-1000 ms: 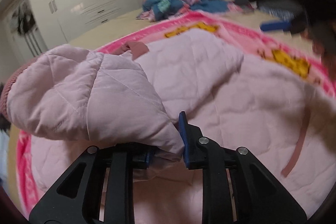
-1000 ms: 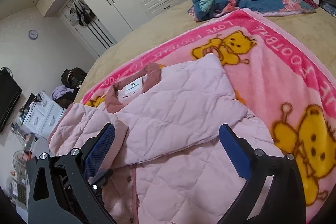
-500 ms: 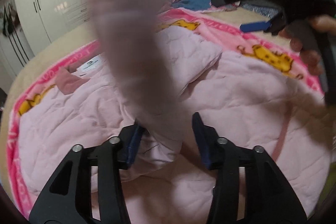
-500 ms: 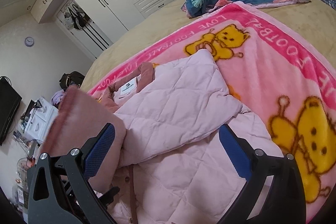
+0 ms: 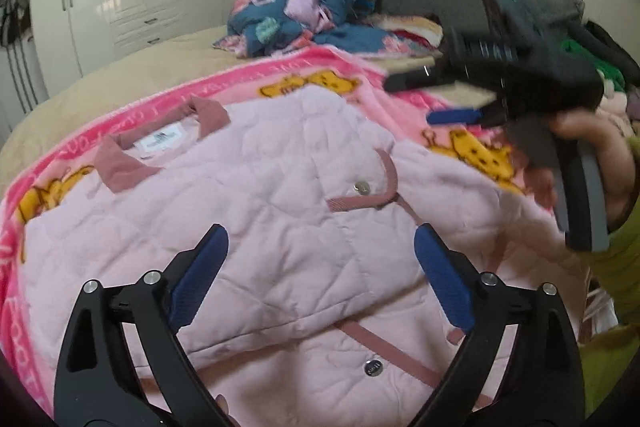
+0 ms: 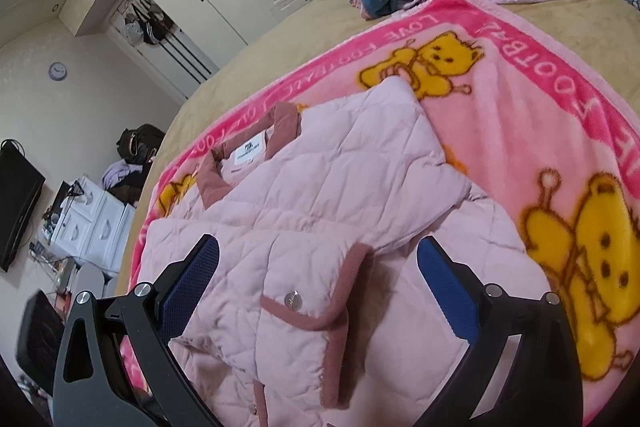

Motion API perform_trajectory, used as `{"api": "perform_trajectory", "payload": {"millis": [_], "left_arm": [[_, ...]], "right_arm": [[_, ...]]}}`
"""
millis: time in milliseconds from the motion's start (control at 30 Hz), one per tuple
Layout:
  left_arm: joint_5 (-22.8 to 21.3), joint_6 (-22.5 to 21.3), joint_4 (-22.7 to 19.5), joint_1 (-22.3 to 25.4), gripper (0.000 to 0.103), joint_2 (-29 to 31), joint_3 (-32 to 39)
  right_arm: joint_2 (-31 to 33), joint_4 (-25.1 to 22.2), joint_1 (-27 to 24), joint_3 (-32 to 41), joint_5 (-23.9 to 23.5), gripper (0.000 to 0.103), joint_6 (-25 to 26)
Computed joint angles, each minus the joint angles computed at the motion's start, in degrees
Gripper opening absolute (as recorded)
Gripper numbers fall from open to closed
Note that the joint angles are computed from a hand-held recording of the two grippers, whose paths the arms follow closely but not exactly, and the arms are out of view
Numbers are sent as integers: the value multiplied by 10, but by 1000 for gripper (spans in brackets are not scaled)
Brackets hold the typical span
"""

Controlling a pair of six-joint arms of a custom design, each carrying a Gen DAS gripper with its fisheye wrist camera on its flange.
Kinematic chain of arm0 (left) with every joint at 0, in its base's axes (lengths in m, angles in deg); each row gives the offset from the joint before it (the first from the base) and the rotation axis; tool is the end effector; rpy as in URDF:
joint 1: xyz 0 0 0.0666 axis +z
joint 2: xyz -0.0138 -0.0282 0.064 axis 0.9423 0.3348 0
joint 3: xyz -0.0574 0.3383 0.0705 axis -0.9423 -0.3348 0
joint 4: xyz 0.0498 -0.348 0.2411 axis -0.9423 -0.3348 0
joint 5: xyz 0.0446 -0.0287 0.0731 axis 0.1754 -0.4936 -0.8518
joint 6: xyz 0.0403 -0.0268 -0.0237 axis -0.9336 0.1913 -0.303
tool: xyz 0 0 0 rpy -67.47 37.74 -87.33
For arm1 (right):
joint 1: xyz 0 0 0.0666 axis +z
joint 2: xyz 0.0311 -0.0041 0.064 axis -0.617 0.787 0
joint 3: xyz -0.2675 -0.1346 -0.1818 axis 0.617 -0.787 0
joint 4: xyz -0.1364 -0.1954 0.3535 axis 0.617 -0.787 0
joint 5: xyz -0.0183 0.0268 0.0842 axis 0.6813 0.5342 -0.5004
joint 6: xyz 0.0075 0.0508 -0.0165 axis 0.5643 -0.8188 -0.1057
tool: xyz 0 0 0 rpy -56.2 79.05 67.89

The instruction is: Fold large clothes

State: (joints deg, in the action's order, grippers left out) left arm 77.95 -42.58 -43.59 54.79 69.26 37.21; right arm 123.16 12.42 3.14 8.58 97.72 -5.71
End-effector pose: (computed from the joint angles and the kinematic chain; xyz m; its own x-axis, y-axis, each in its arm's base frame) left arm 0.4436 -0.1393 0.4188 -0.4610 0.4426 -0.7692 0.7125 0.7013 -0.0236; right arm 0.4025 0.3400 0.4630 -0.6926 0.4637 -0.5526 0.1459 0.8402 0.5223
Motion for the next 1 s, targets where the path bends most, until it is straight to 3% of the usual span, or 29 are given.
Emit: {"api": "perform_trajectory", "payload": {"millis": [200, 533, 833, 867, 1000], "left_arm": [[-19, 55, 11, 35, 94, 3, 22], [-113, 151, 4, 115, 94, 36, 58], [-80, 254, 4, 191, 94, 50, 72], [-74, 263, 5, 197, 94, 49, 71], [-61, 294, 12, 215, 94, 48, 69]], "right_arm": [[20, -15, 2, 4, -54, 99, -1], [54, 11, 12, -16, -138, 99, -33], [52, 65, 16, -39, -135, 99, -30], [52, 69, 17, -40, -130, 95, -29], [48, 103, 9, -47, -155, 29, -6]]}}
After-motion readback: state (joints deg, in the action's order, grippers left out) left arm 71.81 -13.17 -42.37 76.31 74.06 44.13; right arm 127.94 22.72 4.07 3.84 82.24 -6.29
